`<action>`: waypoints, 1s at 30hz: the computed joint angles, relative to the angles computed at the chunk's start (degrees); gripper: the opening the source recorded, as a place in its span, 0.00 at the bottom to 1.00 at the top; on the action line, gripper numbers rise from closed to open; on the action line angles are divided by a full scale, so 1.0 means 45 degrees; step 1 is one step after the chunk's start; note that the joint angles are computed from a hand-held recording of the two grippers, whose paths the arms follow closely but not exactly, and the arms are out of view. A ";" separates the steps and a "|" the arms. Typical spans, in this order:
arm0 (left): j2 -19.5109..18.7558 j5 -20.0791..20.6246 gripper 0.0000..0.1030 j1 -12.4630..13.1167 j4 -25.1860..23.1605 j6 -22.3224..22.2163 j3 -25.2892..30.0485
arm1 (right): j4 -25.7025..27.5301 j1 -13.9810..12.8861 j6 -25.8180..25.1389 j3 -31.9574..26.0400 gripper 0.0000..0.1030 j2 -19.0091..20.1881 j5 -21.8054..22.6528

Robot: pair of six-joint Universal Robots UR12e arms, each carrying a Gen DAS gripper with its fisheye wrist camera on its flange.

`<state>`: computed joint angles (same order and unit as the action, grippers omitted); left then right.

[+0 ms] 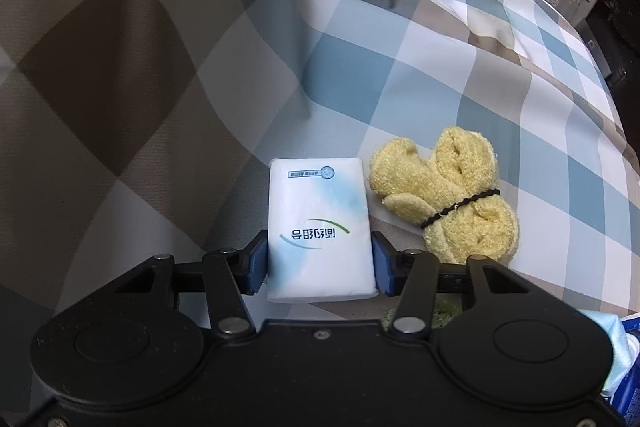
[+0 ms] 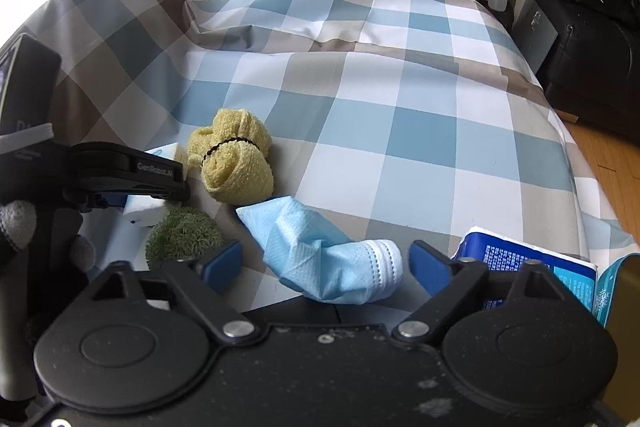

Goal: Organize soft objects
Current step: 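Grasp the blue face mask with the right gripper while the left gripper lifts the white packet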

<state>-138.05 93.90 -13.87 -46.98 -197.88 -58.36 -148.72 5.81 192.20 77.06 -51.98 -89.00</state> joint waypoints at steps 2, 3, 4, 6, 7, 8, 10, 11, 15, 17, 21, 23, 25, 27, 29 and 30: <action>0.0057 0.0025 0.49 -0.0002 0.0206 -0.0078 -0.0103 | -0.0171 -0.0056 0.0161 0.0106 0.60 -0.0085 0.0237; 0.0088 0.0090 0.49 -0.0010 0.0323 -0.0091 -0.0165 | -0.0326 -0.0088 0.0276 0.0183 0.55 -0.0141 0.0345; 0.0124 0.0166 0.49 -0.0019 0.0443 -0.0093 -0.0231 | -0.0586 -0.0110 0.0410 0.0316 0.49 -0.0220 0.0411; 0.0204 0.0186 0.49 -0.0013 0.0638 -0.0134 -0.0361 | -0.1027 -0.0157 0.0626 0.0534 0.47 -0.0371 0.0517; 0.0281 0.0115 0.49 0.0006 0.0759 -0.0168 -0.0490 | -0.1246 -0.0179 0.0756 0.0653 0.46 -0.0457 0.0539; 0.0327 0.0068 0.49 0.0020 0.0847 -0.0198 -0.0563 | -0.1464 -0.0202 0.0909 0.0779 0.46 -0.0547 0.0556; 0.0389 0.0162 0.49 0.0016 0.1055 -0.0230 -0.0684 | -0.1932 -0.0273 0.1291 0.1067 0.46 -0.0756 0.0689; 0.0418 0.0285 0.49 0.0003 0.1172 -0.0217 -0.0753 | -0.2198 -0.0324 0.1529 0.1244 0.46 -0.0879 0.0802; 0.0451 0.0629 0.49 -0.0030 0.1361 -0.0275 -0.0874 | -0.3230 -0.0530 0.2275 0.1958 0.47 -0.1409 0.1110; 0.0486 0.0851 0.49 -0.0063 0.1575 -0.0268 -0.1001 | -0.3732 -0.0628 0.2548 0.2359 0.47 -0.1720 0.1046; 0.0539 0.1441 0.49 -0.0176 0.2311 -0.0044 -0.1254 | -0.4681 -0.0862 0.3161 0.3319 0.47 -0.2434 0.0550; 0.0585 0.1955 0.49 -0.0276 0.2885 0.0174 -0.1484 | -0.5012 -0.1009 0.3507 0.3831 0.47 -0.2801 0.0207; 0.0630 0.2355 0.49 -0.0361 0.3295 0.0384 -0.1667 | -0.5285 -0.1163 0.3825 0.4371 0.47 -0.3169 -0.0194; 0.0725 0.2399 0.49 -0.0380 0.3770 0.0477 -0.1898 | -0.5479 -0.1313 0.4119 0.4953 0.47 -0.3563 -0.0870; 0.0766 0.2729 0.49 -0.0459 0.4367 0.0730 -0.2062 | -0.5686 -0.1434 0.4404 0.5502 0.47 -0.3897 -0.1649; 0.0765 0.2965 0.49 -0.0516 0.4610 0.0898 -0.2097 | -0.5753 -0.1502 0.4583 0.5791 0.47 -0.4064 -0.2073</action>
